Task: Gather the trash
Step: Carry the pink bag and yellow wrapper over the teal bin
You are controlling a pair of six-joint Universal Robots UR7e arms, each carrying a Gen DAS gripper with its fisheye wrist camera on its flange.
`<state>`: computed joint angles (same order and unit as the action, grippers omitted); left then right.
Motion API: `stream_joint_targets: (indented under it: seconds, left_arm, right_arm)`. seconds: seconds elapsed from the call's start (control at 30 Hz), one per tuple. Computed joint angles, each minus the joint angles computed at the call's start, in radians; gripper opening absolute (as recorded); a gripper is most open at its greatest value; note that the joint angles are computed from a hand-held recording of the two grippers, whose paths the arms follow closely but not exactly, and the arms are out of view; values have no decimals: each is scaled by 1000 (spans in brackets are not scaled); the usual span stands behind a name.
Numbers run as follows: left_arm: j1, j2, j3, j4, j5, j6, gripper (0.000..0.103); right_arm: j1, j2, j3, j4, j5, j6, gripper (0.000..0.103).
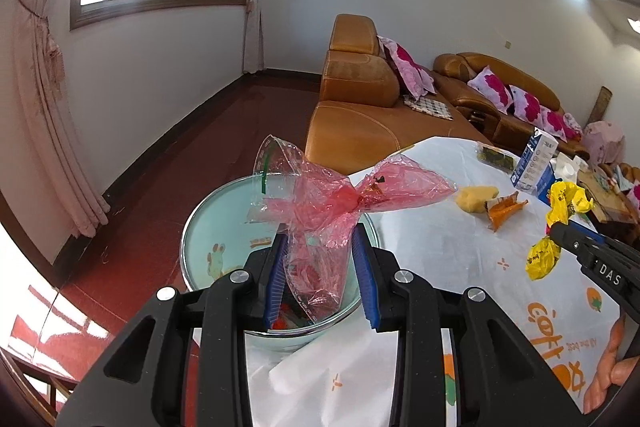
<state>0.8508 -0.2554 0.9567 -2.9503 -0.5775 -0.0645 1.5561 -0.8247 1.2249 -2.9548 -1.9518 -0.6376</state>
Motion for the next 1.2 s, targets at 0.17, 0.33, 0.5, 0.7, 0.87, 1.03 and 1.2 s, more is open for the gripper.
stream_joint_targets:
  seconds: [0.17,0.33,0.5,0.7,0.87,1.03,1.2]
  left_arm:
    - [3,-11,18,-10,2,-5,32]
    - [6,-25,39,-27,9,-12,32]
    - [10,-39,61,-43,20,-20,32]
    - [16,-55,84,-61,28,-23,32]
    - [22,-68,102,-69,33,-31,32]
    - [29,-79,117,-71,37,-42,32]
    - [35,-91,134,-72,47,-56,32]
  right_arm:
    - [12,5,5,-6,-2,-15,21]
    - [19,10,12,-7,0,-27,21]
    - [27,17,13,-5,0,-37,21]
    - [36,28,11,0,2,-49,21]
    - [42,38,5,9,5,-56,21]
    - [49,52,-3,17,6,-66,21]
    - [55,68,-14,31,4,-71,21]
